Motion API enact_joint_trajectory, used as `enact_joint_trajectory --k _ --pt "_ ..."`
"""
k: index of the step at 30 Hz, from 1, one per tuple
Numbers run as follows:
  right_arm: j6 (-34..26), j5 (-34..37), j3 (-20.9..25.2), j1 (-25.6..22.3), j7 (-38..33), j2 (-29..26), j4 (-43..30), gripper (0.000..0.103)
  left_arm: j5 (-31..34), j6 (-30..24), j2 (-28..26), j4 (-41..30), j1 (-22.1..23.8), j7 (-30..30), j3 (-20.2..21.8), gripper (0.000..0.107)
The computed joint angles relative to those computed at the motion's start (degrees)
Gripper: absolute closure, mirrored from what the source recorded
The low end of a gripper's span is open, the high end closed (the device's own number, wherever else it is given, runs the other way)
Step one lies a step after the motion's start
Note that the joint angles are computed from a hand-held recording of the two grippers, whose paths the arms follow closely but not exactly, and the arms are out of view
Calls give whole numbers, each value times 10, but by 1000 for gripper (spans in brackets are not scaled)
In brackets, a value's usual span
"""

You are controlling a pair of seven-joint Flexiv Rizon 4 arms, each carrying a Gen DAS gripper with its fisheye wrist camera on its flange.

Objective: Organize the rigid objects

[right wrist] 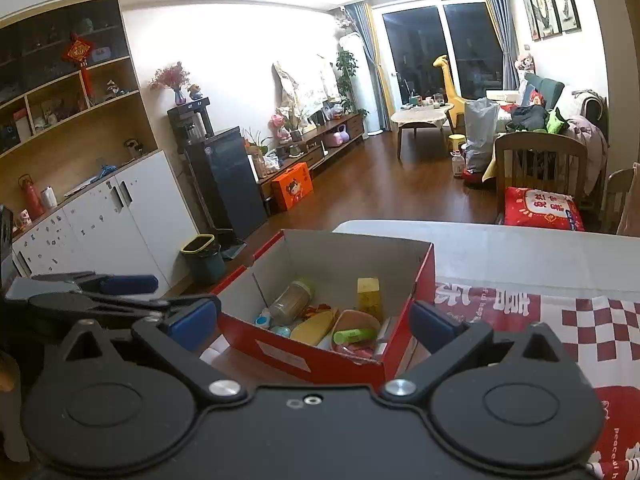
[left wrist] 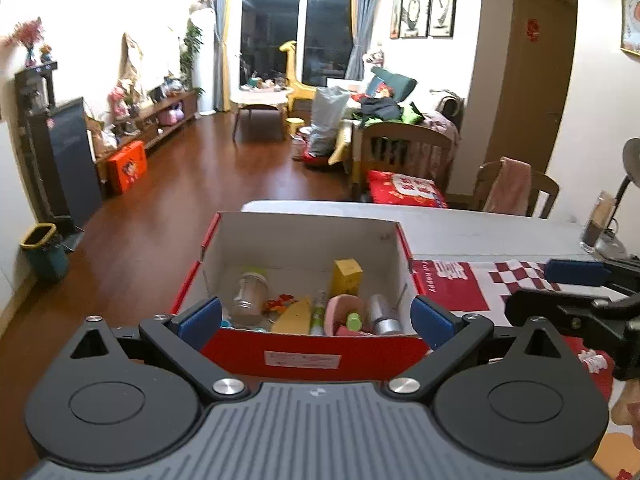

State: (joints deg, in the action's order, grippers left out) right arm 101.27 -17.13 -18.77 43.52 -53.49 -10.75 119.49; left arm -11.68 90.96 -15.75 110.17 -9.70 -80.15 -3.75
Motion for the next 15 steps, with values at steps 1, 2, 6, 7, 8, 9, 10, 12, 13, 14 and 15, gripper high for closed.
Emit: enact_joint_trajectory --k 1,2,6,7,8,9,10,12,13,14,15 --pt "-1 0 2 -2 0 0 1 0 13 0 -2 -5 -17 -17 23 5" --pt "-2 2 17 -15 -1 -1 -1 0 19 -1 -3 -7 -23 -24 31 6" --pt "-3 -1 4 -3 7 0 3 0 12 -9 -5 -6 -7 -27 17 6" --pt "-3 0 13 -10 8 -2 1 0 12 -11 -6 -7 -7 -29 18 6" --pt "-3 0 21 -17 9 -2 1 0 12 -13 -6 -8 -7 -30 18 6" --pt "-4 -1 19 -15 10 -2 2 0 12 -14 -7 -8 -5 -29 17 6" --pt "-5 -2 19 -14 11 -2 2 0 12 -13 -7 -7 -4 -30 17 6" --pt "-6 -6 17 -13 14 -3 2 0 16 -15 -9 -9 -6 -34 21 6" --pt "-6 -8 14 -10 16 -4 3 0 20 -16 -10 -11 -11 -40 28 6" --pt "-6 -10 9 -6 19 -3 4 0 21 -16 -11 -12 -11 -42 28 6" --pt "-7 -11 6 -4 21 -3 4 0 17 -18 -12 -12 -4 -37 20 6"
